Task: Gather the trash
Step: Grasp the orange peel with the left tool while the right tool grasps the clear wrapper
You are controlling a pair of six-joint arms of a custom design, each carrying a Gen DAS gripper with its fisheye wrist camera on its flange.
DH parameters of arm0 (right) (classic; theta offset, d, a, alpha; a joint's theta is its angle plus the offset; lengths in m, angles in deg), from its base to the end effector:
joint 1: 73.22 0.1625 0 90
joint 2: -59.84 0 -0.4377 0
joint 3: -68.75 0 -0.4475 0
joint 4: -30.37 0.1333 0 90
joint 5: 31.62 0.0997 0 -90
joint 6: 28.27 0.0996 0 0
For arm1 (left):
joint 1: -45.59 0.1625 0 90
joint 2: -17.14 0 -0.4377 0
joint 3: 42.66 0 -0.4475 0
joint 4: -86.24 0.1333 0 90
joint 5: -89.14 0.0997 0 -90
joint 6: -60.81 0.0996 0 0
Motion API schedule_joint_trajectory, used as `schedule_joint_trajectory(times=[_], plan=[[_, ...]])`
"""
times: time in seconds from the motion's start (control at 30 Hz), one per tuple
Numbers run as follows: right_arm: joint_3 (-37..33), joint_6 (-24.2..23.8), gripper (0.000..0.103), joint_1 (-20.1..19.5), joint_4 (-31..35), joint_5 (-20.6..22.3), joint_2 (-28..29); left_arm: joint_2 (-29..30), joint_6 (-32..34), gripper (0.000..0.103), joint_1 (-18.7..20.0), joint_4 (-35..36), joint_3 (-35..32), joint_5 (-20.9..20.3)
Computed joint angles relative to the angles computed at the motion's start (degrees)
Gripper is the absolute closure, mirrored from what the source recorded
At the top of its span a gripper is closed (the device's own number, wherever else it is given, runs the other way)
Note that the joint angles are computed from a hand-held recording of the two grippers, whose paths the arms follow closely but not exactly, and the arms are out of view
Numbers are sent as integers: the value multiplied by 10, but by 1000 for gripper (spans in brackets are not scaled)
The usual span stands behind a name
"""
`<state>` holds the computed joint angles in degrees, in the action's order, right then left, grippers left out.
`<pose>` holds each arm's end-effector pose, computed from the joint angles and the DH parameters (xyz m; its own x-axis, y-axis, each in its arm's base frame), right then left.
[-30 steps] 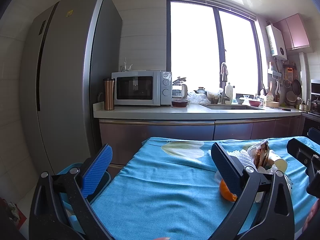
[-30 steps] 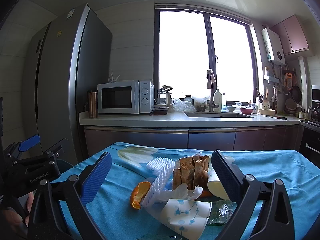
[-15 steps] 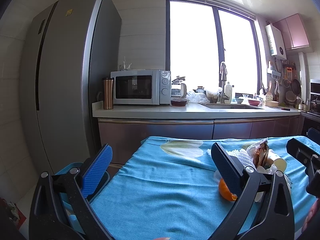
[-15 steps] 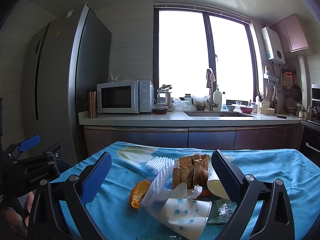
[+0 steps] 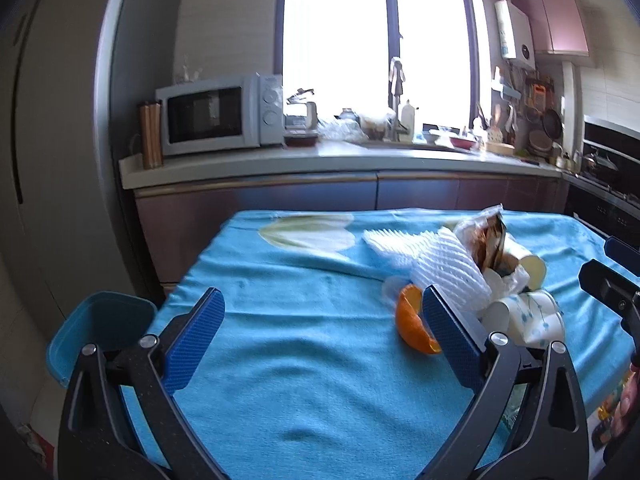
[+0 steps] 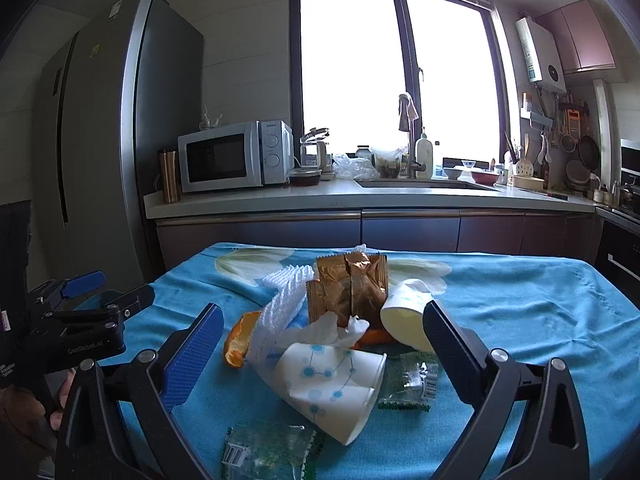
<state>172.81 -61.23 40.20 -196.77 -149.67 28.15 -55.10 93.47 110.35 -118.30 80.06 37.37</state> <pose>0.3297 -0.5437 0.0187 -0.7292 -0.1796 0.6603 -0.6747 0.3497 -0.6500 -0.0506 -0.5646 0.2896 -0.6973 0.0718 -0.7132 0.6685 0.4240 -0.6110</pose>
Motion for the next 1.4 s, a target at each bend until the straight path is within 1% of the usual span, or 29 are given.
schedule_joint_trajectory(times=[0.1, 0.13, 0.2, 0.23, 0.3, 0.33, 0.37, 0.4, 0.47, 0.5, 0.57, 0.6, 0.63, 0.67, 0.7, 0.73, 0.87, 0.97, 1.0, 1.03, 1.07, 1.13, 1.2, 1.27, 1.33, 1.37, 1.4], plan=[[28, 24, 7, -10, 45, 11, -22, 8, -33, 6, 13, 96, -23, -14], [38, 33, 7, -15, 61, 19, -29, 14, -43, 6, 18, 117, -30, -22], [55, 53, 12, -23, 93, 33, -43, 21, -60, 11, 26, 161, -45, -38], [62, 65, 15, -27, 113, 43, -48, 25, -64, 15, 29, 177, -51, -47], [73, 88, 22, -36, 154, 59, -59, 35, -71, 18, 33, 211, -65, -55], [77, 98, 24, -41, 174, 69, -63, 40, -75, 25, 34, 225, -69, -58], [81, 108, 28, -46, 190, 79, -67, 44, -79, 30, 36, 244, -76, -62], [83, 115, 33, -48, 203, 87, -67, 48, -84, 32, 36, 259, -83, -63], [87, 122, 36, -53, 216, 100, -68, 54, -92, 43, 38, 285, -92, -66], [90, 126, 40, -54, 223, 106, -70, 57, -98, 46, 40, 298, -98, -69], [92, 136, 47, -58, 238, 121, -72, 58, -113, 58, 45, 329, -106, -82], [93, 141, 48, -59, 248, 124, -74, 60, -121, 61, 48, 341, -110, -88], [93, 144, 50, -60, 251, 125, -74, 61, -127, 66, 50, 350, -113, -96], [94, 149, 54, -62, 260, 130, -77, 60, -132, 73, 52, 357, -114, -104], [95, 153, 56, -63, 266, 134, -79, 58, -135, 76, 53, 360, -114, -110], [96, 158, 56, -64, 270, 139, -81, 57, -138, 81, 55, 363, -115, -114], [106, 179, 56, -69, 277, 152, -88, 51, -147, 84, 56, 372, -116, -117], [110, 179, 56, -69, 286, 153, -93, 47, -153, 87, 58, 372, -116, -117], [111, 179, 57, -70, 290, 156, -95, 46, -154, 87, 59, 373, -116, -118], [112, 181, 61, -70, 291, 159, -95, 45, -155, 88, 59, 371, -116, -117], [110, 180, 69, -73, 300, 169, -96, 42, -157, 89, 59, 369, -114, -115], [109, 180, 79, -75, 312, 179, -98, 36, -160, 90, 59, 371, -111, -116], [107, 177, 83, -76, 318, 191, -97, 28, -160, 91, 60, 366, -105, -114], [101, 170, 86, -74, 322, 193, -93, 17, -164, 93, 64, 365, -100, -115], [92, 167, 88, -71, 333, 200, -88, 3, -167, 95, 68, 365, -95, -113], [86, 164, 100, -71, 338, 207, -85, -5, -166, 96, 71, 364, -91, -113], [80, 162, 102, -71, 347, 219, -83, -15, -166, 97, 73, 362, -87, -111]])
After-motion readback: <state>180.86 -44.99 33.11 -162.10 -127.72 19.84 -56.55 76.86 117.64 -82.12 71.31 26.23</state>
